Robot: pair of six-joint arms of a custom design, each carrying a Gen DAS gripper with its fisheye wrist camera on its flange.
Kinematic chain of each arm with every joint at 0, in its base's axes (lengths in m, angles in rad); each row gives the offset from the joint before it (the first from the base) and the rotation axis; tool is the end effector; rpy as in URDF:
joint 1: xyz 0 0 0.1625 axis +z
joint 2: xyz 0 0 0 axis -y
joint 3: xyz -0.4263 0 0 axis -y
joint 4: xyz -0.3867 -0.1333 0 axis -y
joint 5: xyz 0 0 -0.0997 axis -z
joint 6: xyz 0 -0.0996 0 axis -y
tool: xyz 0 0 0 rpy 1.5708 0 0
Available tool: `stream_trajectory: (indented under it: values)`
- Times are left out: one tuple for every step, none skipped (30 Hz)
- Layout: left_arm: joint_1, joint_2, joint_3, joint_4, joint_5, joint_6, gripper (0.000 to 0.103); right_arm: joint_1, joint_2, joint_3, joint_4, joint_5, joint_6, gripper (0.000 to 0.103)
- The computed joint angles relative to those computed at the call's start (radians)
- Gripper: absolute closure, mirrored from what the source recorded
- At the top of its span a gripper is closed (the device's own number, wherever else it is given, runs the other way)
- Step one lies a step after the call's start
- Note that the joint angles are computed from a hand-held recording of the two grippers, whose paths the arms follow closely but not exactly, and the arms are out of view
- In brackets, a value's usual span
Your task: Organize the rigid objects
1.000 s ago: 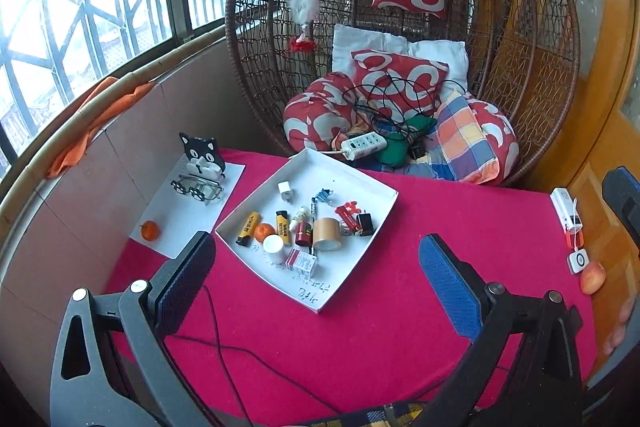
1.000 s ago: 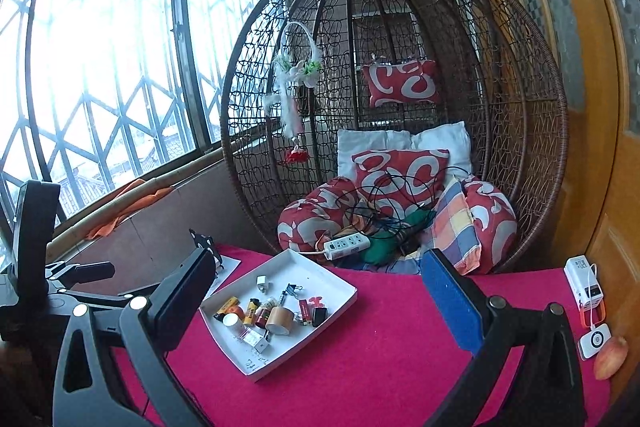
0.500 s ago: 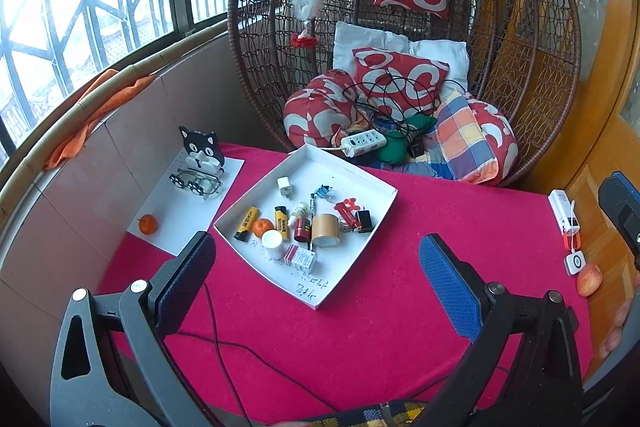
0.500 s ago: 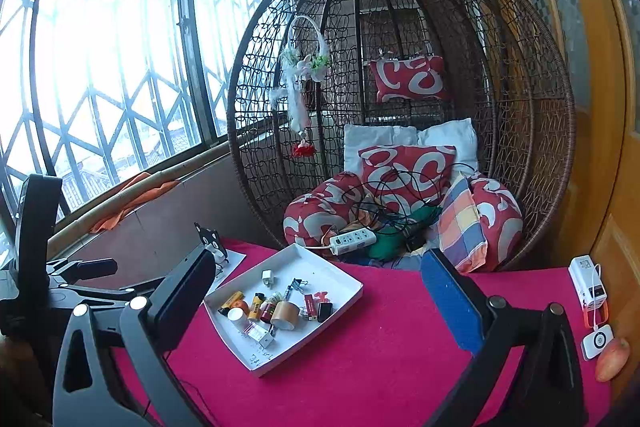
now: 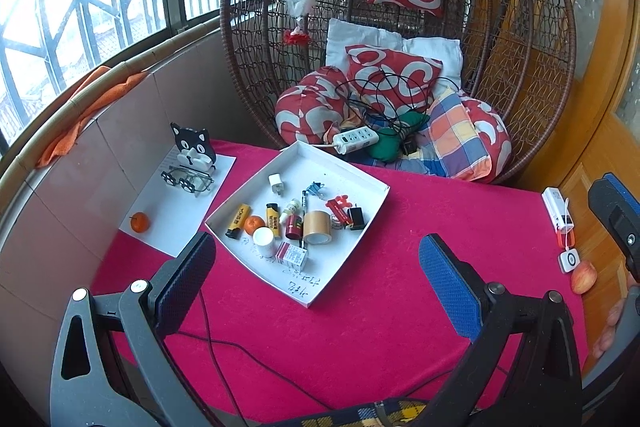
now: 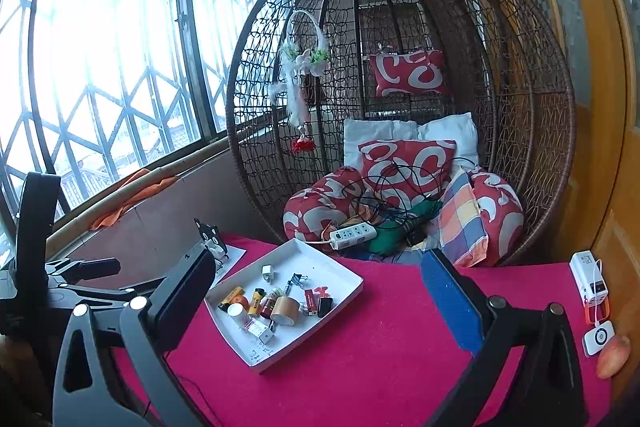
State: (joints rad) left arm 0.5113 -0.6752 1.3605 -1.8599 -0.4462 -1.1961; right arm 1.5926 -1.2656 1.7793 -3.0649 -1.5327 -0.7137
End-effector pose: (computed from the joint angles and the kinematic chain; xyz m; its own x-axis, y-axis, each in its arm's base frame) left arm -0.5079 -0.5408 0.1061 -0.7149 -0.2200 -0.6637 0.3805 0.6740 -0.6332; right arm 0.1502 -0.5999 0.4065 -0.7468 -0.4047 0.5278 -0.6627 0.3858 -0.6419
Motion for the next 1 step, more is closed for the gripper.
stream_trajectory:
  values:
    - [0.0, 0.001, -0.002, 0.009, 0.0, -0.006, 0.001, 0.0, 0.0, -0.001, 0.001, 0.001, 0.0, 0.0]
